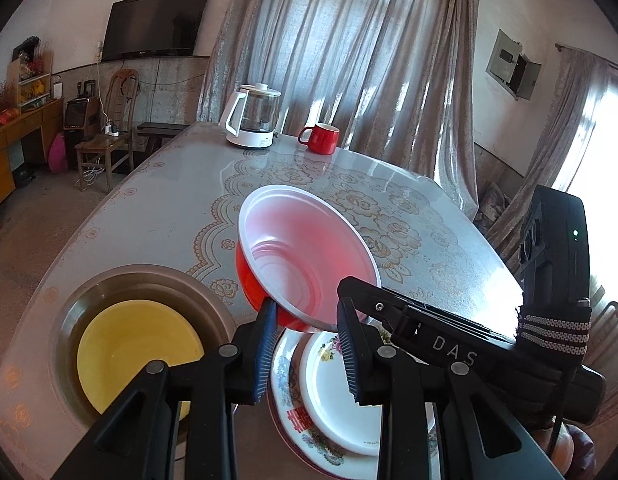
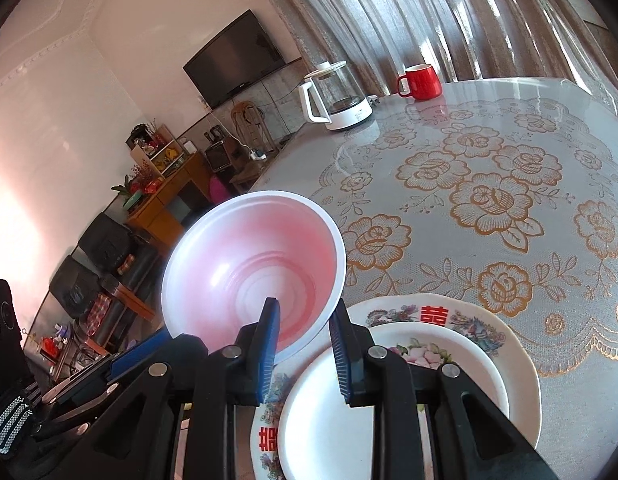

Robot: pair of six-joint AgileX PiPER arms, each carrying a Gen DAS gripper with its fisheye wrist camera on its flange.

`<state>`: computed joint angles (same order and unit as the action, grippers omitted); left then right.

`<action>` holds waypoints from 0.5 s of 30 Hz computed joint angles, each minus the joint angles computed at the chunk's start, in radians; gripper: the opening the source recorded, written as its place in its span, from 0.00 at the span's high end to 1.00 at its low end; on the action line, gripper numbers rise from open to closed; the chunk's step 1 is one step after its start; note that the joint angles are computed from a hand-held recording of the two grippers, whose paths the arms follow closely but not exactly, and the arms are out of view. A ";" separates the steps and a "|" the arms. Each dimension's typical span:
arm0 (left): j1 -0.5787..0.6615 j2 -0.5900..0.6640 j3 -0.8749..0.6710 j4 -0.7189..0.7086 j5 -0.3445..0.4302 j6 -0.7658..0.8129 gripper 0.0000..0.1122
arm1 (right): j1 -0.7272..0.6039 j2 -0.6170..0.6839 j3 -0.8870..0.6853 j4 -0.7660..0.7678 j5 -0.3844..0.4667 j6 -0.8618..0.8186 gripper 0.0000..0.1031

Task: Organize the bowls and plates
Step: 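Lower the red bowl into the yellow bowl inside the steel bowl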

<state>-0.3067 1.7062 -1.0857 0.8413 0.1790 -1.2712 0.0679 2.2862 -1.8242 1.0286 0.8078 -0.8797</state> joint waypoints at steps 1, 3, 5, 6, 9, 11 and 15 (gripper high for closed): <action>0.003 -0.006 0.009 0.027 0.002 -0.028 0.74 | 0.004 0.000 0.000 0.001 0.002 -0.002 0.76; 0.010 -0.020 0.029 0.067 -0.001 -0.071 0.74 | 0.014 -0.001 0.001 0.001 0.003 -0.008 0.76; 0.022 -0.032 0.047 0.082 -0.008 -0.091 0.74 | 0.026 -0.001 -0.001 -0.003 0.004 -0.004 0.76; 0.030 -0.037 0.056 0.079 -0.013 -0.091 0.73 | 0.032 -0.002 0.001 -0.004 0.005 -0.005 0.76; 0.051 -0.055 0.088 0.103 -0.027 -0.126 0.73 | 0.051 -0.002 -0.002 -0.012 0.006 -0.004 0.76; 0.067 -0.066 0.108 0.115 -0.039 -0.146 0.73 | 0.064 0.000 -0.004 -0.017 0.008 -0.001 0.76; 0.100 -0.101 0.171 0.244 -0.078 -0.284 0.73 | 0.092 0.007 -0.016 -0.031 0.014 0.006 0.76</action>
<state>-0.2066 1.6054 -0.9147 1.0848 0.1007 -1.5553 0.1597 2.2928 -1.8398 0.9979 0.8216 -0.8735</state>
